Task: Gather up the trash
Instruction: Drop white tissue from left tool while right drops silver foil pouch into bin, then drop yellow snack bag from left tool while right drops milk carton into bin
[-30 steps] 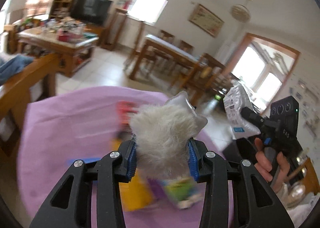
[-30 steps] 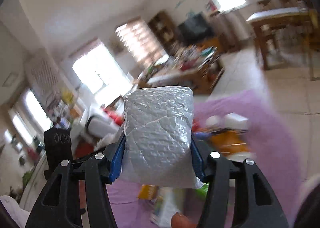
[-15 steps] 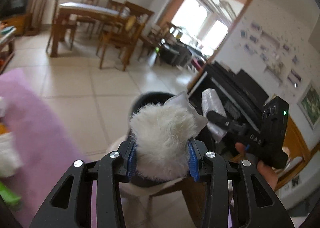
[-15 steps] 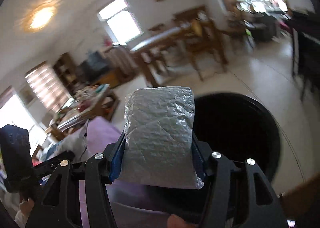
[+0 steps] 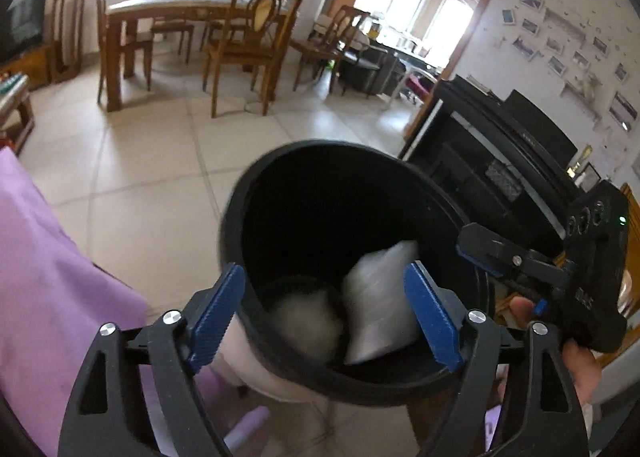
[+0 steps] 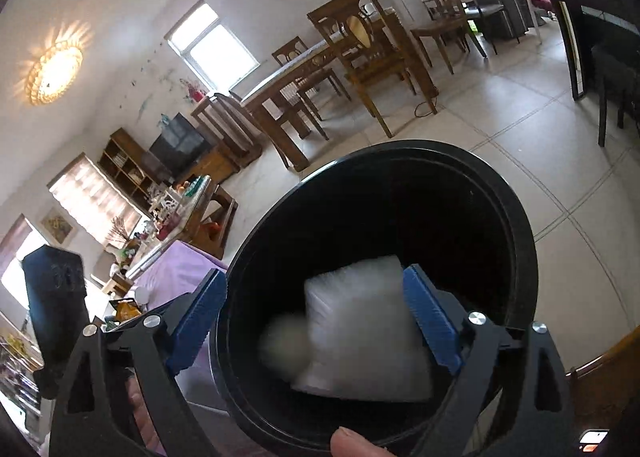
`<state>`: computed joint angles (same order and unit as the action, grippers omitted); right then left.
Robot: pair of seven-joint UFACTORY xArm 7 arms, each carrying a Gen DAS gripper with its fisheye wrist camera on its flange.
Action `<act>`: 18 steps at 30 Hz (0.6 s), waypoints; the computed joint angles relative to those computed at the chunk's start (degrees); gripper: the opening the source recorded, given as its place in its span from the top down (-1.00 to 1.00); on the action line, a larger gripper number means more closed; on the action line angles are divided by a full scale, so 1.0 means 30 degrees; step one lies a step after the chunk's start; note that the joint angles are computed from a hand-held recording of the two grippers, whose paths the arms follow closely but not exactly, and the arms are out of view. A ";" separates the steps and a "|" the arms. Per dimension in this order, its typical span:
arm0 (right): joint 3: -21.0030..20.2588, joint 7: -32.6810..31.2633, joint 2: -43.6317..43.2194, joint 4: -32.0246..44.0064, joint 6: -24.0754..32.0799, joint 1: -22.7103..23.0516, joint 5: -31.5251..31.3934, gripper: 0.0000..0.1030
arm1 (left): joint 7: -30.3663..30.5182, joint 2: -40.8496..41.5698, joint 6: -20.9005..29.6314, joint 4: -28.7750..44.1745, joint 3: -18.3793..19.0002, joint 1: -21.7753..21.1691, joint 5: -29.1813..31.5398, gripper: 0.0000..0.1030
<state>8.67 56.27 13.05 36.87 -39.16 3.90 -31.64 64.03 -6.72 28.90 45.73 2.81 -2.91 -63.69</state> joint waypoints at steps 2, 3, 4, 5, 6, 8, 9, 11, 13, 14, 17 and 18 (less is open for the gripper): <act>0.0020 -0.0166 -0.0301 -0.0298 -0.0007 0.0204 0.0450 -0.73 | -0.0113 -0.1002 0.0550 -0.0481 0.0412 0.0322 0.0450 -0.59; 0.0020 -0.0293 -0.0332 -0.0330 -0.0009 0.0308 0.0574 -0.73 | -0.0297 -0.1760 0.0891 -0.0867 0.0630 0.0477 0.0741 -0.59; 0.0090 -0.0573 -0.0599 -0.0493 0.0075 0.0596 0.0918 -0.73 | -0.0282 -0.2545 0.1235 -0.1278 0.1000 0.0647 0.0932 -0.59; 0.0156 -0.0596 -0.0484 -0.0055 0.0376 0.0723 0.0873 -0.73 | -0.0557 -0.3820 0.1615 -0.2023 0.1314 0.0867 0.1420 -0.60; 0.0232 -0.0777 -0.0499 0.0186 0.0614 0.0921 0.0966 -0.73 | -0.0545 -0.4736 0.1872 -0.2518 0.1844 0.1065 0.1748 -0.60; 0.0607 -0.1562 -0.0841 0.0517 0.1292 0.1820 0.1553 -0.73 | -0.0808 -0.6466 0.2129 -0.3429 0.2700 0.1450 0.2474 -0.60; 0.0768 -0.1778 -0.0792 0.0815 0.1551 0.2147 0.1672 -0.73 | -0.1058 -0.7479 0.2359 -0.3970 0.3142 0.1772 0.3093 -0.60; 0.1228 -0.2392 -0.0612 0.1559 0.2076 0.2979 0.1814 -0.73 | -0.1483 -0.9178 0.2647 -0.4705 0.4316 0.2825 0.4453 -0.60; 0.2000 -0.2864 -0.0070 0.2995 0.3004 0.3838 0.1306 -0.73 | -0.1601 -1.0255 0.3226 -0.5059 0.5841 0.3823 0.5730 -0.60; 0.2331 -0.3003 0.0181 0.3558 0.3365 0.4127 0.1069 -0.73 | -0.1780 -1.0848 0.3475 -0.5293 0.6392 0.4360 0.6424 -0.60; 0.3921 -0.3213 0.1660 0.6129 0.4731 0.4660 -0.0563 -0.73 | -0.2038 -1.1194 0.3821 -0.4934 0.8411 0.6274 0.8553 -0.60; 0.4614 -0.3383 0.2313 0.7104 0.5308 0.4771 -0.1182 -0.73 | -0.2025 -1.0880 0.4010 -0.4467 0.9271 0.6825 0.9084 -0.60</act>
<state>22.51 46.12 19.99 58.18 -23.23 18.22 -35.19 57.95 -39.36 40.93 32.33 30.62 17.56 -36.44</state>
